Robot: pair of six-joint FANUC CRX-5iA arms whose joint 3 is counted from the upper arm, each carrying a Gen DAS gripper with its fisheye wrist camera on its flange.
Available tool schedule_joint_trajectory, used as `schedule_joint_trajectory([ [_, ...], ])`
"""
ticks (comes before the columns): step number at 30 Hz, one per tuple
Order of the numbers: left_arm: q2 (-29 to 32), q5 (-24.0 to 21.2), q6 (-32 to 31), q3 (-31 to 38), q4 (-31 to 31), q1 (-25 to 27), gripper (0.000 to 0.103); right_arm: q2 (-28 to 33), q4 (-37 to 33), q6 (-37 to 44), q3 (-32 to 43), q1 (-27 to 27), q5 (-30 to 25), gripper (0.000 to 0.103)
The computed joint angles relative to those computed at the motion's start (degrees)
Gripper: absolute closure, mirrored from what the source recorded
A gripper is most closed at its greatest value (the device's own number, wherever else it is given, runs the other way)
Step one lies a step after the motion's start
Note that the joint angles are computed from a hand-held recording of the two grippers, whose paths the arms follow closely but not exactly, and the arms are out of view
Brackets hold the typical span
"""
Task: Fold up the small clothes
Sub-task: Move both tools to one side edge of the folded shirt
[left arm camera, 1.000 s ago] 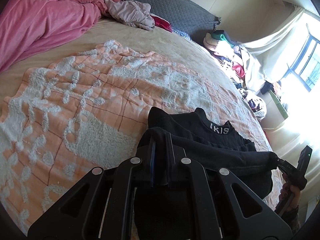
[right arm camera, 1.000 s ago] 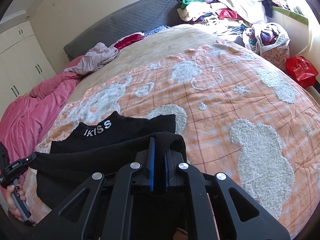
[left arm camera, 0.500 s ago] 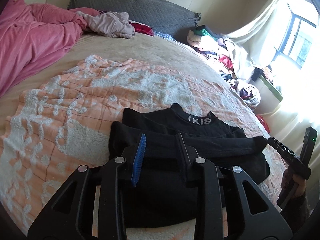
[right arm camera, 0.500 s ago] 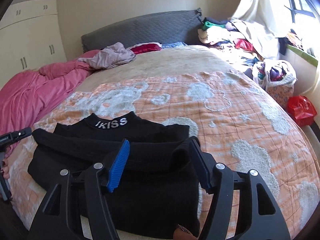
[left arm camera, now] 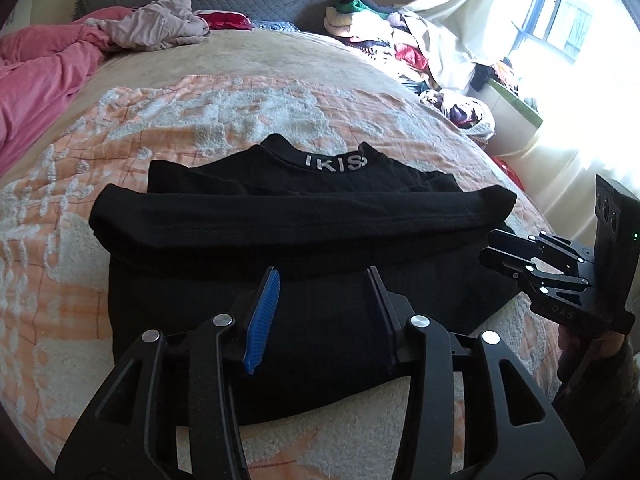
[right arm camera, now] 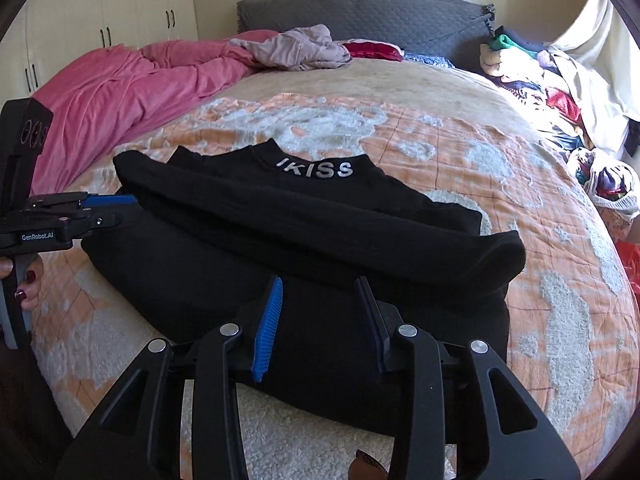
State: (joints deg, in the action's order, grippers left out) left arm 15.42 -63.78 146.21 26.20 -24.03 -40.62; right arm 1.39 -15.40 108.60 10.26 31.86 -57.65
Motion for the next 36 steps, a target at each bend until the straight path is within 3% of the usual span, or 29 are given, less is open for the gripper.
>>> schedule_joint_trajectory([
  [5,1.6,-2.0,-3.6,1.0,2.9,0.7,0.063,0.5,2.8,-1.3,-0.8,1.2,-1.2,0.068],
  [9,1.4,-0.8,-4.6,-0.1,5.0,1.6,0.056,1.1,5.2,-3.0,-1.5,1.9,-1.0,0.068],
  [24,4.2,-3.1,-10.0,2.2,4.1,4.1,0.052,6.3,6.7,-4.5,2.3,1.3,0.6,0.068],
  [30,3.5,-3.8,-5.9,3.5,-2.5,3.0,0.047,8.7,8.5,-5.1,4.4,1.4,3.5,0.069],
  [36,-0.7,-3.8,1.6,1.0,-8.7,2.5,0.044,12.8,10.3,-11.1,8.7,0.0,3.9,0.067],
])
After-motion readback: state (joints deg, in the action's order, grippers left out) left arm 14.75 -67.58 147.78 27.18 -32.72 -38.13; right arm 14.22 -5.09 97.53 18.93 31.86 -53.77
